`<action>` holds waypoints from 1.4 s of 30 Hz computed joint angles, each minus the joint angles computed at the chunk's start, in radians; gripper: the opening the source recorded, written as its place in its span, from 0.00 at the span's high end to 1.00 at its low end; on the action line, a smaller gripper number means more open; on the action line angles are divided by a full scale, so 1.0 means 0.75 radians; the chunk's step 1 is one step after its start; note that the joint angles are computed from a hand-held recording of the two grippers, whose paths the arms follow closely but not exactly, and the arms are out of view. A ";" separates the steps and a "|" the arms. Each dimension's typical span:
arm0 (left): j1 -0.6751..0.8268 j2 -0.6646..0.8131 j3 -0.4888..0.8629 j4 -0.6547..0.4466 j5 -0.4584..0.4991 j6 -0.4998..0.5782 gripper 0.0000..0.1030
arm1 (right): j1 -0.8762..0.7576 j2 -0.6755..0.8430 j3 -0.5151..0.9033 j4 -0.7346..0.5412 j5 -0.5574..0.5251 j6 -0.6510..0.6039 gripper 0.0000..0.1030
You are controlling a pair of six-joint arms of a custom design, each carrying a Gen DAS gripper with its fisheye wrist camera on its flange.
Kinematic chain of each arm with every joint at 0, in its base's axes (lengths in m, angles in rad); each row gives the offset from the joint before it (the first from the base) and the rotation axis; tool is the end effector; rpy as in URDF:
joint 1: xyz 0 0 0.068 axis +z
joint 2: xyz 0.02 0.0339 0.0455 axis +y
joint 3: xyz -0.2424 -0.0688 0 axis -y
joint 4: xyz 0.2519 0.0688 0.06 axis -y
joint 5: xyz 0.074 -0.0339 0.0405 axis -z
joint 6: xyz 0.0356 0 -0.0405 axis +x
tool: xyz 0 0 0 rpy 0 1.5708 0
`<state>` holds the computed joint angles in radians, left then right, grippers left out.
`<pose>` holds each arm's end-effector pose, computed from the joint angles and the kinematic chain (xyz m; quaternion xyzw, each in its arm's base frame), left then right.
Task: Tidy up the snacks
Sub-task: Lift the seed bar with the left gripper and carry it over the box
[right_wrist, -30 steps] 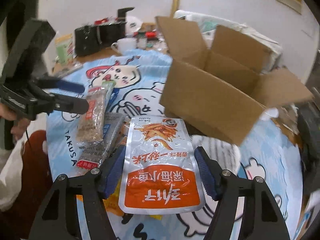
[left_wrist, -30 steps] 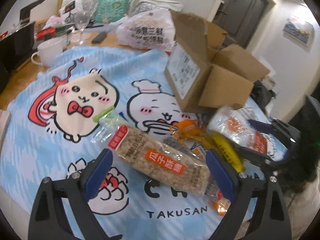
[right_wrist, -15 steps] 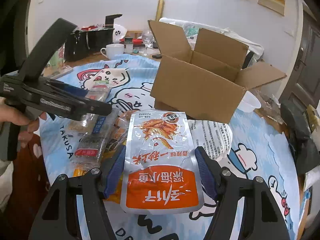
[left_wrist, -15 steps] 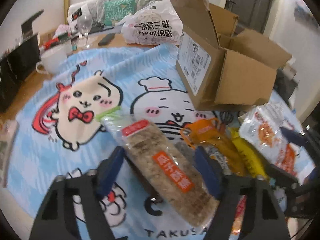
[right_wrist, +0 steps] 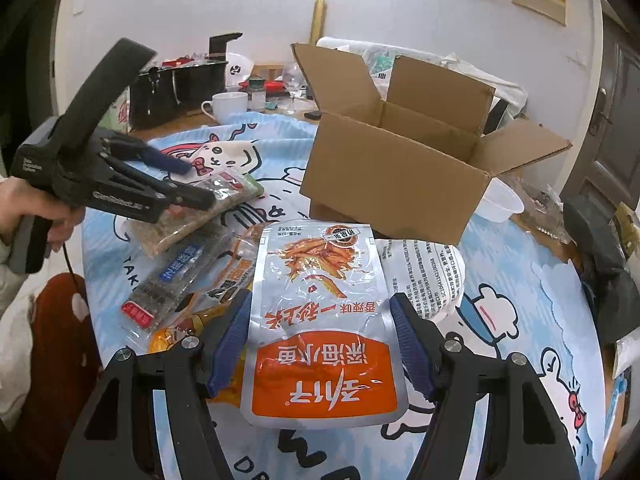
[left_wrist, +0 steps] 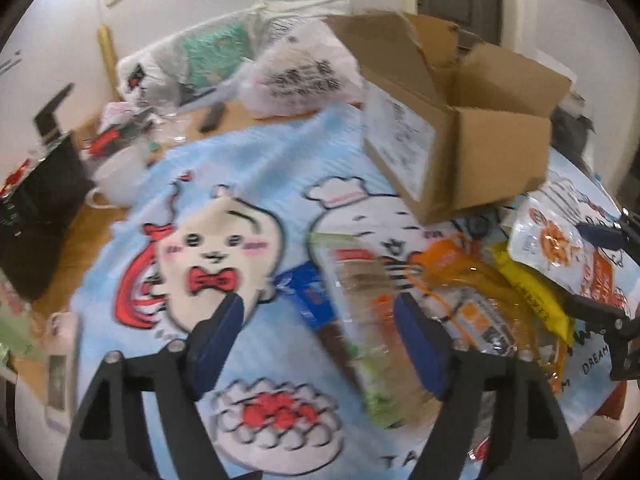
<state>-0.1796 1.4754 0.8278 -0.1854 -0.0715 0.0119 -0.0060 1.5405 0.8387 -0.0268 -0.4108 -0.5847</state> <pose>0.3032 -0.0525 0.1697 0.0763 0.9291 0.0030 0.3619 0.3234 0.0123 0.1680 -0.3348 0.8325 0.0616 0.4370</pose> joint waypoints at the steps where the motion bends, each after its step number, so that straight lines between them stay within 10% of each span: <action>1: 0.022 -0.026 -0.009 -0.024 0.035 -0.025 0.25 | 0.000 0.001 0.002 -0.001 -0.002 0.001 0.37; 5: 0.032 -0.095 -0.068 -0.045 0.195 -0.074 0.25 | 0.001 0.001 0.000 0.002 -0.006 0.005 0.37; 19: -0.273 0.176 0.076 0.029 -0.275 -0.123 0.45 | -0.006 0.005 -0.007 0.016 -0.023 -0.002 0.37; 23: -0.256 0.154 0.041 0.044 -0.347 -0.019 0.67 | -0.014 0.009 -0.004 0.016 -0.035 -0.005 0.37; 29: -0.152 0.114 0.010 0.054 -0.222 0.136 0.70 | -0.013 0.008 -0.001 0.009 -0.040 -0.005 0.37; 32: -0.088 0.050 -0.025 0.064 -0.109 0.116 0.92 | -0.012 0.010 -0.005 0.016 -0.039 -0.003 0.37; 42: 0.004 -0.078 -0.085 0.071 0.082 0.090 0.93 | -0.008 -0.016 -0.024 0.039 -0.040 0.014 0.37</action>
